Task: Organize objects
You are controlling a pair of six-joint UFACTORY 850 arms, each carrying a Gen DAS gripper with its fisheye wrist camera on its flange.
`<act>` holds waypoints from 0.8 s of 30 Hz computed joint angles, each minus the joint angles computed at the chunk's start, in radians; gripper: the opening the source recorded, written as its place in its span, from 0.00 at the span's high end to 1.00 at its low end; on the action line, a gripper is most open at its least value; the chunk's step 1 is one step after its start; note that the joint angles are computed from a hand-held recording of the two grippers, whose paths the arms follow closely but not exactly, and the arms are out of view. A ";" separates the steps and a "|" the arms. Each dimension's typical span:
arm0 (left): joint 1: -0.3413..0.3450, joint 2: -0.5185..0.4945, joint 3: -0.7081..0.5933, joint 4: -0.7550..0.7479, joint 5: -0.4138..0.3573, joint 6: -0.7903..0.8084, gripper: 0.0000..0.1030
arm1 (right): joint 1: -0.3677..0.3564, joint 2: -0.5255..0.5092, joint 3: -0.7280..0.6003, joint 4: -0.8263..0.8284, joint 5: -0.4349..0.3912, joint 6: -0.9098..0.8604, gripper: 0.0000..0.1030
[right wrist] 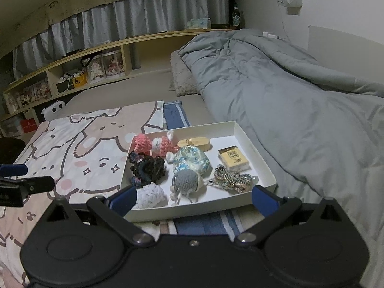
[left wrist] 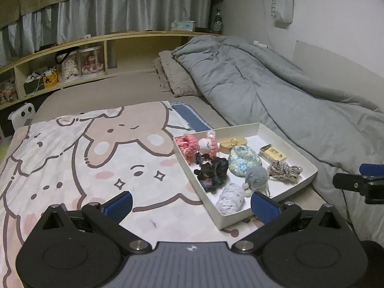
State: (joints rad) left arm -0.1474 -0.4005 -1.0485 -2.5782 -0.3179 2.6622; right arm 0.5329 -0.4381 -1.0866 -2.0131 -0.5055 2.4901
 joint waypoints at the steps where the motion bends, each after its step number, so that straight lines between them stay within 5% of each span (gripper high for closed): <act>1: 0.003 0.000 0.004 -0.009 -0.003 0.006 0.00 | 0.005 0.000 0.004 -0.009 -0.004 0.008 0.00; 16: 0.020 0.013 0.047 -0.059 -0.031 0.075 0.00 | 0.062 -0.041 -0.010 0.019 -0.100 -0.016 0.00; 24: 0.032 0.013 0.050 -0.078 -0.029 0.083 0.00 | 0.058 -0.053 -0.015 0.070 -0.085 -0.025 0.00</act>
